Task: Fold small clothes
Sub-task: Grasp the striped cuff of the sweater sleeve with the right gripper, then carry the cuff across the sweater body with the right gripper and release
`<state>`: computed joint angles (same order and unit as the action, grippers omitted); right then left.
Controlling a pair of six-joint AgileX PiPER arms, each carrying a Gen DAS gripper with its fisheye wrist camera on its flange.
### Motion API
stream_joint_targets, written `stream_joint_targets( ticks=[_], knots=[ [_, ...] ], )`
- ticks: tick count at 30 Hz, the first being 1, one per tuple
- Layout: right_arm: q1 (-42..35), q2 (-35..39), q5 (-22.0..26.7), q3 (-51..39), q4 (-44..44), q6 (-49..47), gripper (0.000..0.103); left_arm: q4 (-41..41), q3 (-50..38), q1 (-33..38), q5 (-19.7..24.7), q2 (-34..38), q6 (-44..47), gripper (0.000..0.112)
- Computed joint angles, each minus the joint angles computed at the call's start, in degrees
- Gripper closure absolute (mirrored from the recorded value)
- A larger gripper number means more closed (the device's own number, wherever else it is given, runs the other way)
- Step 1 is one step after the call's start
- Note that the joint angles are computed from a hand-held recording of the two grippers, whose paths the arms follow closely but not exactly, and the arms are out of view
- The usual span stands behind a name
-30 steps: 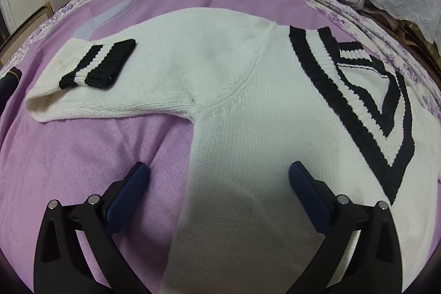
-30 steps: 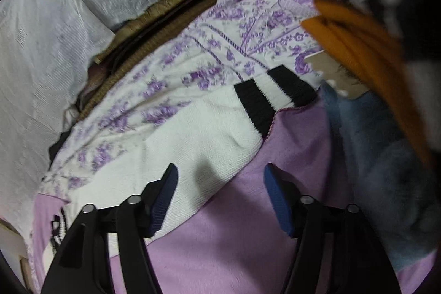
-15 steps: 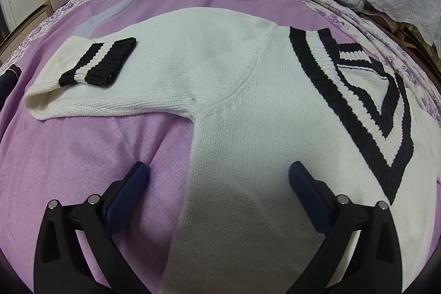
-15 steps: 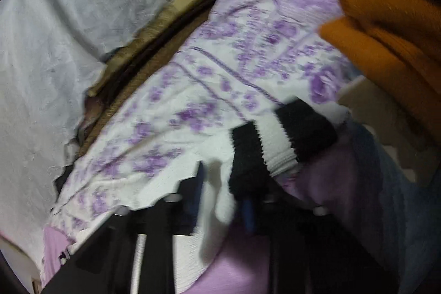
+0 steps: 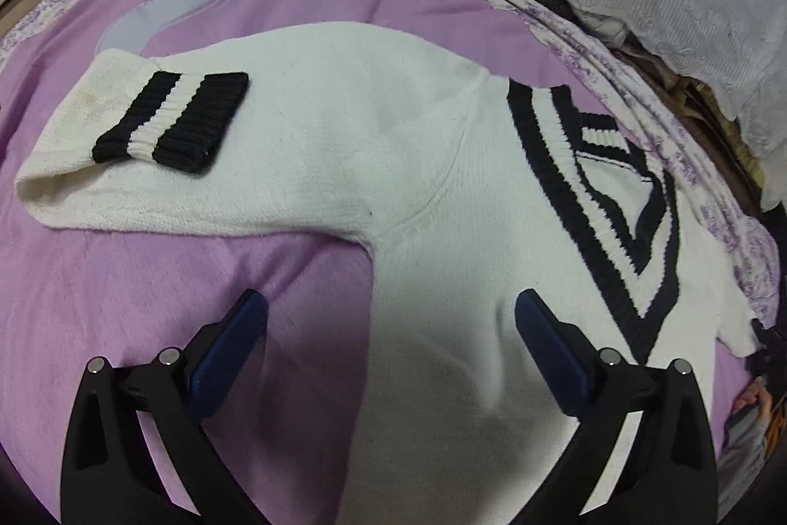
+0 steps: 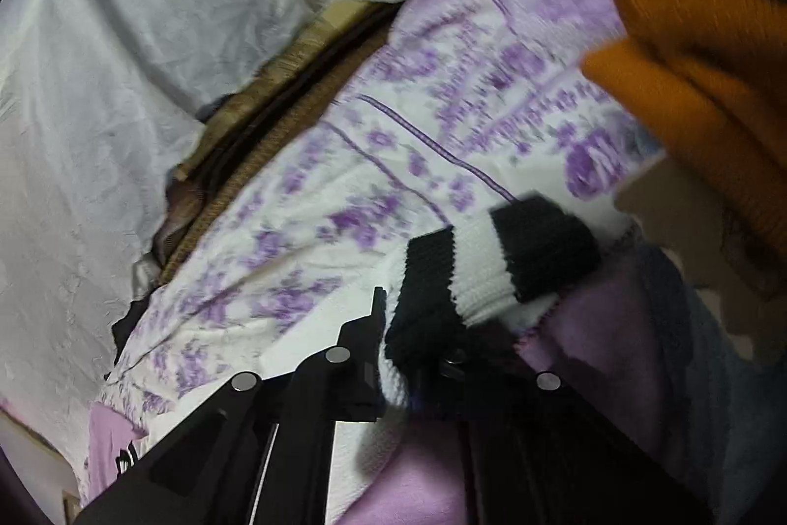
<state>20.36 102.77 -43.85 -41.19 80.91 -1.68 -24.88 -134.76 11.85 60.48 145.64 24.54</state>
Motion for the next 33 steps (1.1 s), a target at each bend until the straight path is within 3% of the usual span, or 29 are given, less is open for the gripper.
stream_joint_targets(
  ticks=[2,6,7,11,14,16,19,21,22,25,27,30,33],
  knots=[
    [1.8,0.4,-1.7,-1.7,0.2,-4.7,0.095,-1.3,2.4,0.3,-1.8,-1.2,3.9,0.013],
    [8.0,0.9,-8.7,-6.4,6.6,-17.9,0.095,-1.7,20.7,-2.0,-16.9,-9.9,11.0,0.013],
    [9.4,0.7,-10.1,-7.1,7.8,-20.2,0.095,-1.9,23.3,-2.6,-18.9,-11.2,12.7,0.013],
    [14.8,-0.5,-15.3,-9.9,10.6,-26.5,0.095,-9.6,40.4,-4.7,-34.6,-20.1,27.5,0.013],
    [16.7,-1.8,-15.4,-11.7,10.3,-28.6,0.095,-4.6,43.0,-6.8,-39.6,-21.2,24.6,0.013],
    [17.7,-2.1,-14.5,-13.8,11.0,-31.1,0.095,3.4,38.4,-7.7,-35.5,-19.3,15.3,0.013],
    [18.7,-2.0,-13.7,-17.1,11.5,-32.6,0.095,1.7,31.0,-8.0,-24.9,-17.2,13.7,0.013],
    [19.1,-2.1,-12.7,-19.1,11.3,-32.7,0.095,0.8,32.6,-9.0,-26.6,-18.4,15.9,0.013],
    [19.2,-1.8,-12.0,-20.5,11.5,-33.6,0.095,2.1,34.6,-9.9,-30.6,-19.5,16.1,0.013],
    [18.9,-0.7,-10.0,-25.1,12.9,-37.8,0.095,6.5,37.0,-10.2,-37.0,-19.8,14.1,0.013],
    [19.1,0.0,-9.5,-28.0,13.4,-40.1,0.095,10.0,33.9,-9.0,-35.5,-18.0,10.8,0.013],
    [19.7,1.7,-8.8,-32.3,14.3,-42.5,0.095,17.1,19.9,-6.2,-24.8,-11.4,2.4,0.013],
    [20.4,4.5,-8.3,-37.9,15.7,-46.0,0.095,16.4,2.8,-1.3,-14.1,-2.2,-3.7,0.013]
  ],
)
